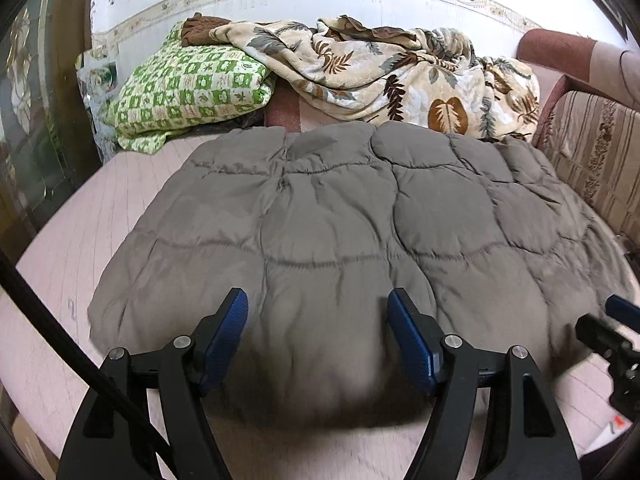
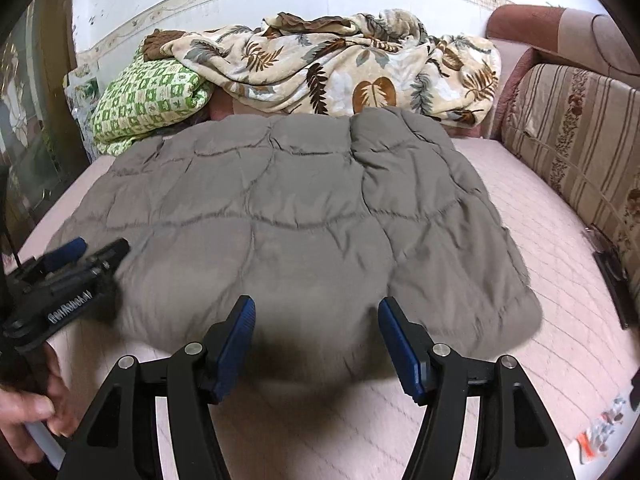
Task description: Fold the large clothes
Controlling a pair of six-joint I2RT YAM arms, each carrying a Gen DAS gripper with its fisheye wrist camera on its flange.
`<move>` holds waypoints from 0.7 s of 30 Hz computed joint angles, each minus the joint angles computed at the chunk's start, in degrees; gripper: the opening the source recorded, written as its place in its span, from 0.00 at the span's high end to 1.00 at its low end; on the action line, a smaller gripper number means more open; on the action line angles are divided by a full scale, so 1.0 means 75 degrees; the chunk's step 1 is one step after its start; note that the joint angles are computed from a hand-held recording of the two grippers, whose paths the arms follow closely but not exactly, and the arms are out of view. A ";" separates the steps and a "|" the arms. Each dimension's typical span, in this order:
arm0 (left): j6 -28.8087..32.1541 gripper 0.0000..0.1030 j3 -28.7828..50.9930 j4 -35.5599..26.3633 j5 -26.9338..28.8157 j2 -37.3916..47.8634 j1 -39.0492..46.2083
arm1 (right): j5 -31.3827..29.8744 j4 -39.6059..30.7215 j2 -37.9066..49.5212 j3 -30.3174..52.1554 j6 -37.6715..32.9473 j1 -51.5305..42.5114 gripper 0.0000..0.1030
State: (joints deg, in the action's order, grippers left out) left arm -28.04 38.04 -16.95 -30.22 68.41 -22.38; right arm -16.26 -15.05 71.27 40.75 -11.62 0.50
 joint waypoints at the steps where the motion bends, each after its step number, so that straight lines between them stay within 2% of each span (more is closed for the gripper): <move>1: -0.0114 0.29 -0.0067 -0.0160 0.0050 -0.0219 -0.0070 | -0.0078 -0.0066 -0.0235 -0.0154 -0.0077 -0.0081 0.33; 6: -0.0677 0.25 -0.0510 -0.0886 0.0262 -0.1509 -0.0639 | -0.0734 -0.0489 -0.1509 -0.0908 -0.0465 -0.0627 0.30; 9: -0.1301 0.20 -0.0789 -0.1561 -0.0743 -0.2419 -0.1735 | -0.1144 -0.0807 -0.2311 -0.1204 -0.0715 -0.1033 0.28; 11: -0.1967 0.12 -0.0900 -0.2123 -0.1356 -0.2953 -0.2585 | -0.1415 -0.0959 -0.2828 -0.1369 -0.0850 -0.1349 0.25; 12: -0.2383 0.12 -0.0853 -0.2528 -0.1621 -0.3105 -0.3031 | -0.1535 -0.1072 -0.3100 -0.1425 -0.0903 -0.1521 0.24; 15: -0.3677 0.12 -0.0281 -0.4063 -0.2885 -0.2784 -0.4497 | -0.1870 -0.1375 -0.3493 -0.1399 -0.0969 -0.1900 0.24; 17: -0.4641 0.08 0.0305 -0.5288 -0.3535 -0.2252 -0.5220 | -0.2010 -0.1552 -0.3765 -0.1397 -0.0949 -0.2039 0.23; 21: -0.5744 0.07 0.0736 -0.6451 -0.3784 -0.2114 -0.5848 | -0.2392 -0.1896 -0.4465 -0.1522 -0.1051 -0.2450 0.18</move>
State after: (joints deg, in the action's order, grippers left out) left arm -71.12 43.56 -65.34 -58.59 52.56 -66.24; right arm -34.20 -29.27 37.78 29.34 -19.50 -17.88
